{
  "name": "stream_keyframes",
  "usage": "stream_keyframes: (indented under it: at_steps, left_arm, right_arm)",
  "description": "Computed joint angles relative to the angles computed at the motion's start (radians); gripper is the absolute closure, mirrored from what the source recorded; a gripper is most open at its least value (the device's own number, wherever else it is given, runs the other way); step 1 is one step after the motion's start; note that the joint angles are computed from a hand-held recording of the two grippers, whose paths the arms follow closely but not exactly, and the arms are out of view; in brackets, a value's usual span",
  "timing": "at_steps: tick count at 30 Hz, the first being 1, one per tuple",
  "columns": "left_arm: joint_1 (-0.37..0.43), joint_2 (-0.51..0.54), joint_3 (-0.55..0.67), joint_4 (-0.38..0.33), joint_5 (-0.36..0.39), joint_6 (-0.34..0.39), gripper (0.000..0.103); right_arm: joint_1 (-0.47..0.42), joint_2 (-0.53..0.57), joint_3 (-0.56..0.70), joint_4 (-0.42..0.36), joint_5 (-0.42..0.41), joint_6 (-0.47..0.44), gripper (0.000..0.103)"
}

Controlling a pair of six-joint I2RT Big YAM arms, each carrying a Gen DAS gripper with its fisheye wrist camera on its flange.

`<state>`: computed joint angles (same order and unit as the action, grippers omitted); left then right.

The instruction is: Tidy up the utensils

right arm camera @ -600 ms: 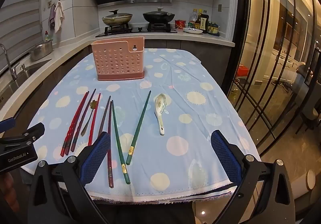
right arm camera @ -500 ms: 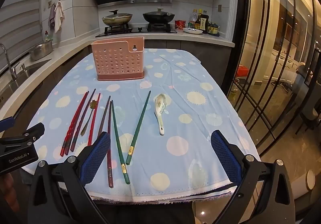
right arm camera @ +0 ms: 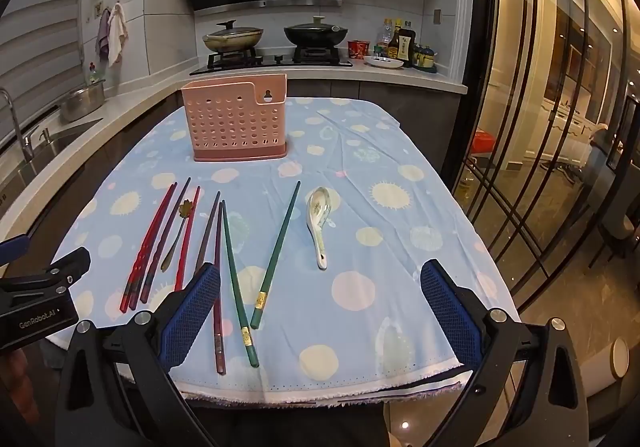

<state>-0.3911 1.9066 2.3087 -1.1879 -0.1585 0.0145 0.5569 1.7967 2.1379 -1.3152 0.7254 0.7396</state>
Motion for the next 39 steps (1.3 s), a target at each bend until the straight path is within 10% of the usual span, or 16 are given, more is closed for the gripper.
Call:
stream_keyframes:
  at_steps: [39]
  left_arm:
    - [0.001, -0.012, -0.019, 0.007, -0.001, 0.0, 0.007]
  right_arm:
    - [0.0, 0.003, 0.009, -0.006, 0.002, -0.003, 0.007]
